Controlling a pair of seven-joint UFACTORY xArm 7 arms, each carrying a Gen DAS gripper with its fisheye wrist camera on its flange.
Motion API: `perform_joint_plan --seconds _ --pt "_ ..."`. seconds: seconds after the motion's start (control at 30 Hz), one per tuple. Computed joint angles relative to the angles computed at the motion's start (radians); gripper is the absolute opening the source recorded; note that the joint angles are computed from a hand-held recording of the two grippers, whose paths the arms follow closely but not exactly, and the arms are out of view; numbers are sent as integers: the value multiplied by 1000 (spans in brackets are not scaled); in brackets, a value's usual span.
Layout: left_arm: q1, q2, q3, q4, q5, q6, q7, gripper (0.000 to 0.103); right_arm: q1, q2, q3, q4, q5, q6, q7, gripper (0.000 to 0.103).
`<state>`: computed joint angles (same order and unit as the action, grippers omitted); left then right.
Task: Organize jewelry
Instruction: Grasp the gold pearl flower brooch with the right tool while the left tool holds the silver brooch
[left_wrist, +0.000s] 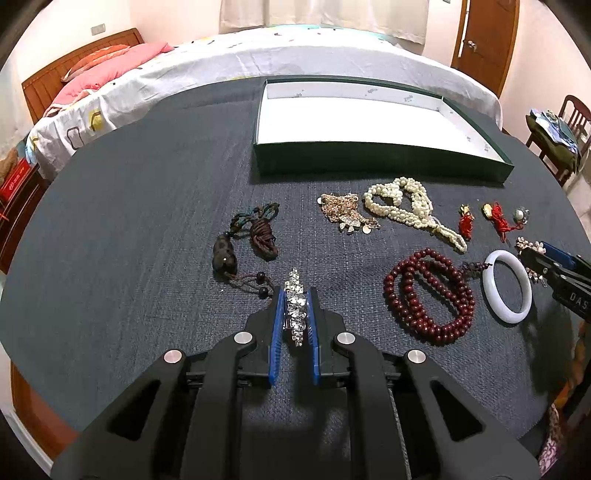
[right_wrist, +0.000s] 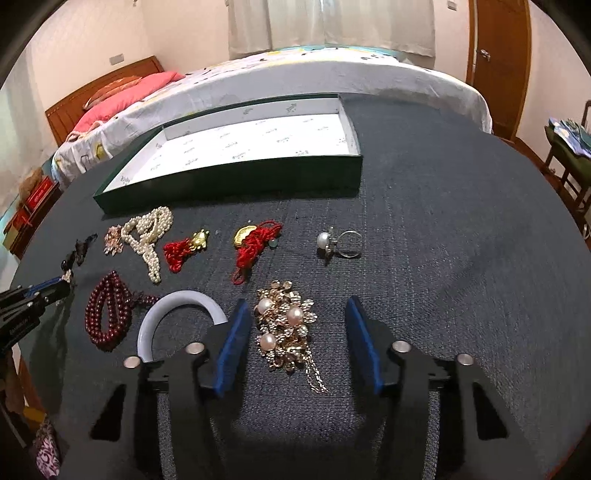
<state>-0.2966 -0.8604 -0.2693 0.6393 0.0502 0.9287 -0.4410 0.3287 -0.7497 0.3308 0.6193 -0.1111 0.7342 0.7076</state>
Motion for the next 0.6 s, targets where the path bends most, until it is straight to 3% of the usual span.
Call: perform_joint_plan --seconds 0.27,0.6 --pt "1 2 -1 0 2 2 -4 13 14 -3 -7 -5 6 -8 -19 32" --pt "5 -9 -8 -2 14 2 -10 12 21 -21 -10 -12 22 -6 -31 31"
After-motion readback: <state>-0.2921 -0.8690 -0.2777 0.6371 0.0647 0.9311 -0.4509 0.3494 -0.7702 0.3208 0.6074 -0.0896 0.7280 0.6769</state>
